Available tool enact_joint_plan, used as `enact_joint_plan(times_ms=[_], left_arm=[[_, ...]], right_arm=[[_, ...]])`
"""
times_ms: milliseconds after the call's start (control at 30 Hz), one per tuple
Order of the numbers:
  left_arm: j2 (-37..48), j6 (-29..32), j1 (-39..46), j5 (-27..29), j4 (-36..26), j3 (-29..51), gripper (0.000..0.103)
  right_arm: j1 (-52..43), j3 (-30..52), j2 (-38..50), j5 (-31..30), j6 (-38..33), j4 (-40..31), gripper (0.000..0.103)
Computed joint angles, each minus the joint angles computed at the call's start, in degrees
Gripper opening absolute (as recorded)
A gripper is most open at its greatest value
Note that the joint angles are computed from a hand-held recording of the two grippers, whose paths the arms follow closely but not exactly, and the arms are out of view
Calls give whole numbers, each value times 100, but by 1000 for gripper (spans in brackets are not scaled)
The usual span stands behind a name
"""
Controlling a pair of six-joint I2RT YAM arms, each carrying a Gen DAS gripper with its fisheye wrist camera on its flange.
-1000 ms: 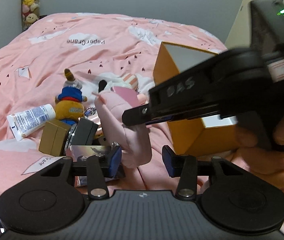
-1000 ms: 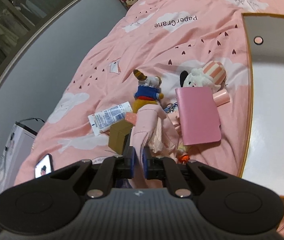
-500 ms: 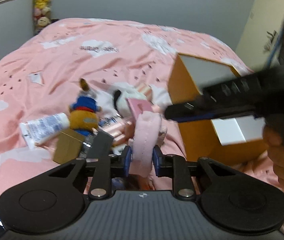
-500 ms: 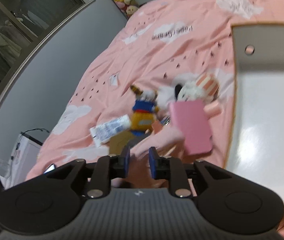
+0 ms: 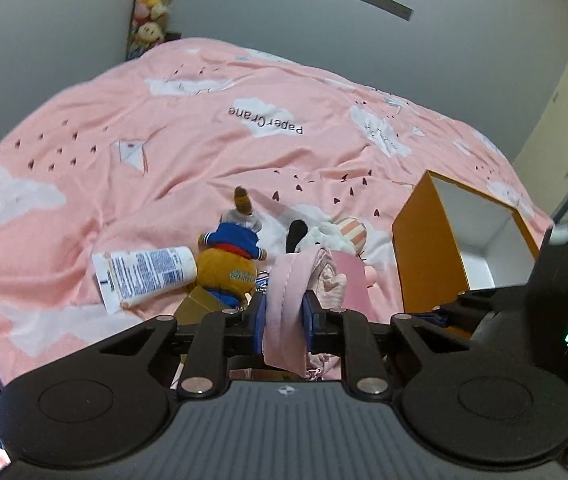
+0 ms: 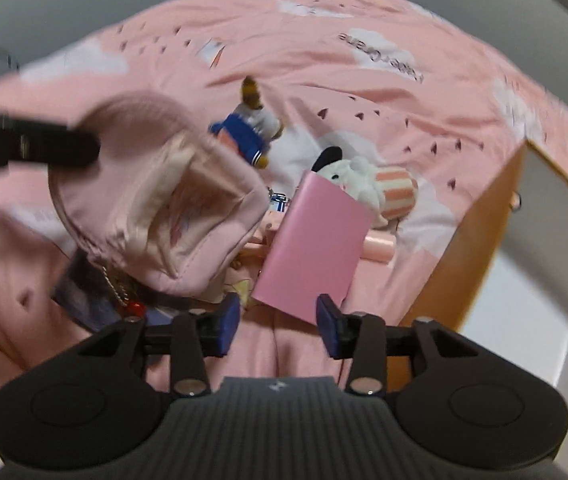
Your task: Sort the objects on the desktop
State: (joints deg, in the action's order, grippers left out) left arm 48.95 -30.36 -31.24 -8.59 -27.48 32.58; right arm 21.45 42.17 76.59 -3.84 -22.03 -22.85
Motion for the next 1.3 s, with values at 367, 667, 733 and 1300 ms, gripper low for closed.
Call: enact_joint_plan(times_ms=[367,667,733,1300], left_arm=[[-61,55,764,698,388,-333,21],[1,-93,532,565,391,-304,21],[4,-164,375,455,372,-271,21],[444,-475,-804,15,308,-32,23]], right_arm=[[1310,-882,1000,2295,-405,2355,57],[1179,-1117,1064,2239,-529,2991,32],[1142,-1333,694,2271,-506,3193,25],[-736,226,-883,-698,727,-926,17]])
